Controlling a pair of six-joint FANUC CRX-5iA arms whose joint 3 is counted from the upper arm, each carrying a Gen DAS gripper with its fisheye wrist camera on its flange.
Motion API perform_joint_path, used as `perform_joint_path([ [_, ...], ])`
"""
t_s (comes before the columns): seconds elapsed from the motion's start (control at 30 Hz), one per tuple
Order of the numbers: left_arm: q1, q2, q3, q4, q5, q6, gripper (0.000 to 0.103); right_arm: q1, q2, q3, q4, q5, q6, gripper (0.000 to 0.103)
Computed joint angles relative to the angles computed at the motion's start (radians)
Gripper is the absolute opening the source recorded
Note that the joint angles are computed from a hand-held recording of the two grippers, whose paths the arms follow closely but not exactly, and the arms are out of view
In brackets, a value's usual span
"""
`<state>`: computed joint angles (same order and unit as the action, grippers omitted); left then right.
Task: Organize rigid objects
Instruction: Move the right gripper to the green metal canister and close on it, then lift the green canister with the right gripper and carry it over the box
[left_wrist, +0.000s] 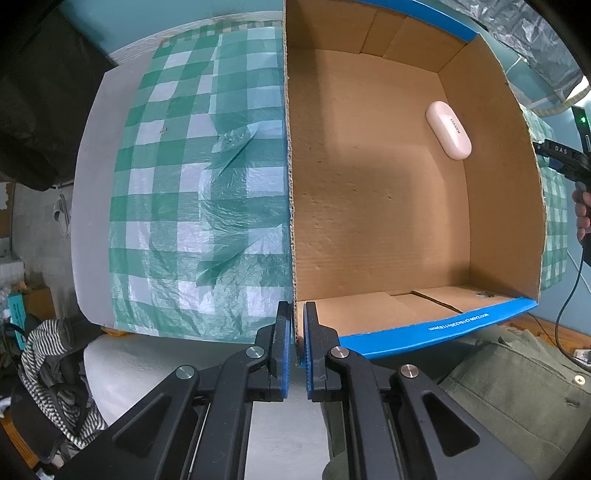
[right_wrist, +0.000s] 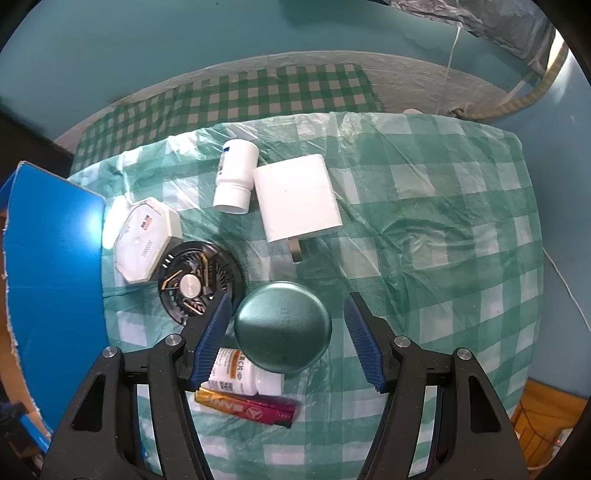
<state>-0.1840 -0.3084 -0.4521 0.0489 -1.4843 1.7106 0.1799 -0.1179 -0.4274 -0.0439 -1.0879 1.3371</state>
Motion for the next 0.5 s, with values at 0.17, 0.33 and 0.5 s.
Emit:
perform_joint_path([
  [0.17, 0.004, -0.001, -0.001, 0.002, 0.000, -0.003, 0.006, 0.004, -0.008, -0.023, 0.008, 0.024, -0.002, 0.045],
  [0.33, 0.003, 0.000, 0.002, 0.000, -0.001, -0.005, 0.006, 0.026, -0.041, -0.053, 0.037, 0.046, -0.018, 0.044],
  [0.5, 0.003, 0.000, 0.003, 0.001, -0.002, -0.005, 0.006, 0.059, -0.069, -0.060, 0.082, 0.043, -0.042, 0.044],
])
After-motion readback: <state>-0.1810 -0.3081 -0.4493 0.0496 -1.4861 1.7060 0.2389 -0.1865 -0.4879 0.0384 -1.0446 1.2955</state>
